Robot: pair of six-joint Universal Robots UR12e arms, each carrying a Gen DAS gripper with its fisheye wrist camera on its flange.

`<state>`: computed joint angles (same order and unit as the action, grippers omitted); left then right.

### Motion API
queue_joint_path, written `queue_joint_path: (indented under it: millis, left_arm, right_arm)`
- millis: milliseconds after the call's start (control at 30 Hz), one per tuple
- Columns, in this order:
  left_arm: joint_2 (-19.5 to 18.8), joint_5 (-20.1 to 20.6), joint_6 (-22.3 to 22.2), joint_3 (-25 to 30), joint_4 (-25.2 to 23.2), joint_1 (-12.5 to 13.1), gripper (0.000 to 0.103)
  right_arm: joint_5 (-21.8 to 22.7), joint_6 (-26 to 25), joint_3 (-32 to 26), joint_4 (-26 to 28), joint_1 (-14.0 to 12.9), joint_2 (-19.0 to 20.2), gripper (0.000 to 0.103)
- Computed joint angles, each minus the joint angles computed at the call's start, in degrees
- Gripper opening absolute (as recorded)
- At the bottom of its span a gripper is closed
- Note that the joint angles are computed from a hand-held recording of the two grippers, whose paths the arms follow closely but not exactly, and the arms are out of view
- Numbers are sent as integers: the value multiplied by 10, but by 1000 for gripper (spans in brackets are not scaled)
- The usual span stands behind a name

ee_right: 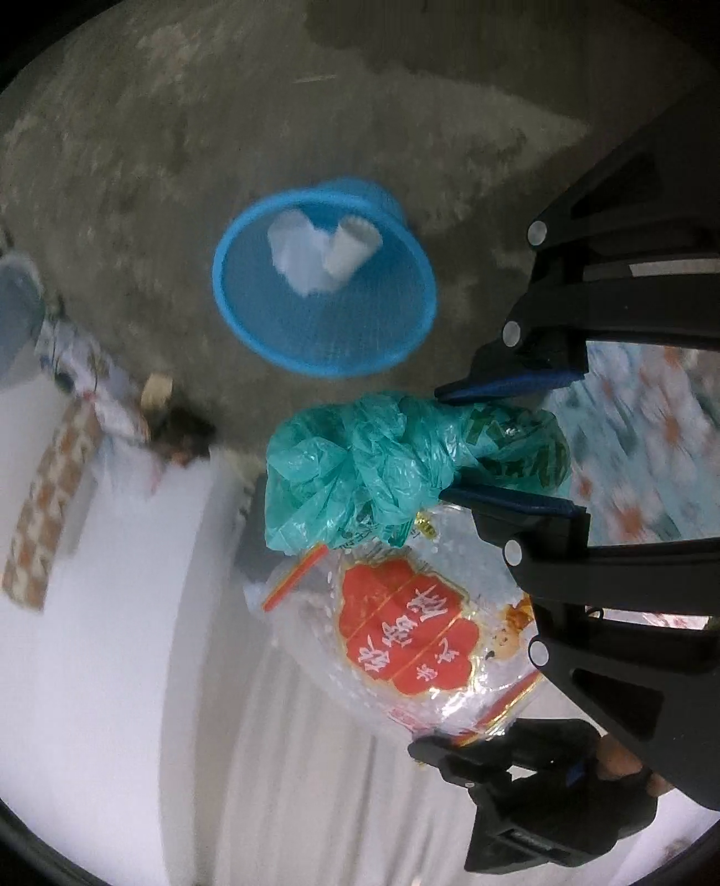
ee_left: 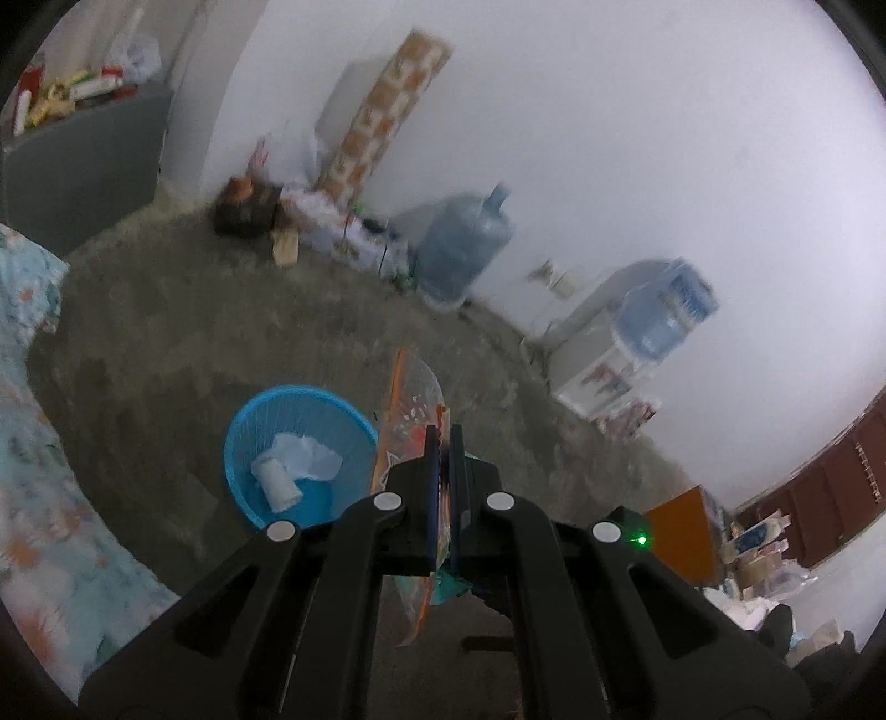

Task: Collect trash
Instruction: 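Carry wrapper and green bag to the blue wastebasket and open both grippers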

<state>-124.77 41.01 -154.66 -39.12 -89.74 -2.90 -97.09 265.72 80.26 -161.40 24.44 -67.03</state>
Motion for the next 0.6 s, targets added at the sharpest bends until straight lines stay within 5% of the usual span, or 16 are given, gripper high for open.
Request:
queue_joint_path:
  millis: [400, 467, 533, 600]
  left_arm:
    - [-153, 112, -24, 193, -85, -52, 1]
    - [-184, 127, -36, 241, -110, -57, 12]
    - [-209, 142, -49, 280, -131, -61, 32]
    - [-210, 142, -55, 277, -128, -62, 36]
  right_arm:
    - [79, -5, 11, 47, -57, 27, 34]
    - [87, -11, 8, 66, -65, 33, 48]
    - [84, -20, -4, 118, -68, 37, 51]
    - [79, -29, -11, 141, -69, 39, 52]
